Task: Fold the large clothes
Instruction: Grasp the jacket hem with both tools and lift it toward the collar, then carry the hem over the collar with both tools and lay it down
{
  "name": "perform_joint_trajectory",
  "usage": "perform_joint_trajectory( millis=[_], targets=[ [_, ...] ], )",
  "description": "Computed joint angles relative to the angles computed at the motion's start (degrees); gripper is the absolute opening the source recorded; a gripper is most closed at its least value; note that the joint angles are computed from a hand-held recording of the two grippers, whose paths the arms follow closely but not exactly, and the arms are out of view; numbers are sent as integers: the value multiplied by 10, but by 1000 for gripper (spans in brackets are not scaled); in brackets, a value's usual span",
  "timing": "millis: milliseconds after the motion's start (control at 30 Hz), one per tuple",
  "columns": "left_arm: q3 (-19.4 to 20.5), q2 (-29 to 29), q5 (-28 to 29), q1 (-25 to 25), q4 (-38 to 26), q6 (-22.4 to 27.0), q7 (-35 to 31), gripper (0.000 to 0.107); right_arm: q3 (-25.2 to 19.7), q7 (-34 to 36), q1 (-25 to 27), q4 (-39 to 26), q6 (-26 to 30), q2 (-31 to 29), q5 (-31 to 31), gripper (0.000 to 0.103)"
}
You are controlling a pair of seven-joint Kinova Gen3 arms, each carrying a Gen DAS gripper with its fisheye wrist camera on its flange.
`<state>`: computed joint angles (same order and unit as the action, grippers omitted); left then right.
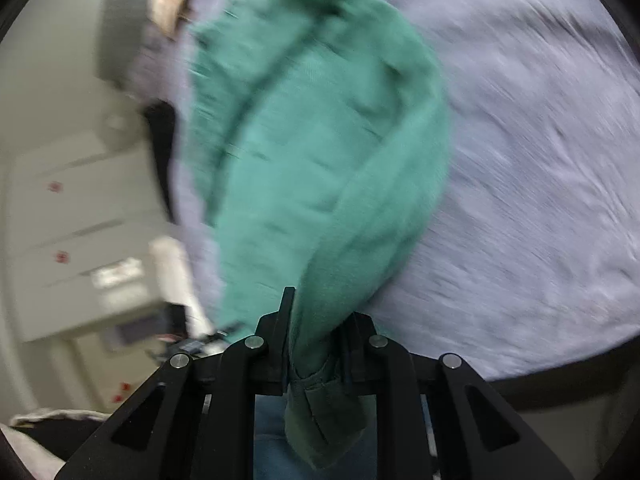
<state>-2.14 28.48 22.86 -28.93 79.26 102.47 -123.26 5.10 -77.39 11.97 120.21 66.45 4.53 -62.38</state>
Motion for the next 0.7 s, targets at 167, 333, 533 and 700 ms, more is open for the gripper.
perform_joint_trajectory(
  millis=[167,333,533,700],
  targets=[
    [16,26,98,-14,-85,4,70,12,-75,50,70,-24,-44,15,-117,20],
    [35,56,134,24,-135,-77,152,12,-20,90,-1,-77,-86,86,-207,18],
    [60,116,64,81,-219,-109,192,12,48,-12,-67,-193,-102,180,-152,19],
    [69,110,38,89,-193,-126,183,12,66,-91,-98,-318,7,239,-38,78]
  ],
)
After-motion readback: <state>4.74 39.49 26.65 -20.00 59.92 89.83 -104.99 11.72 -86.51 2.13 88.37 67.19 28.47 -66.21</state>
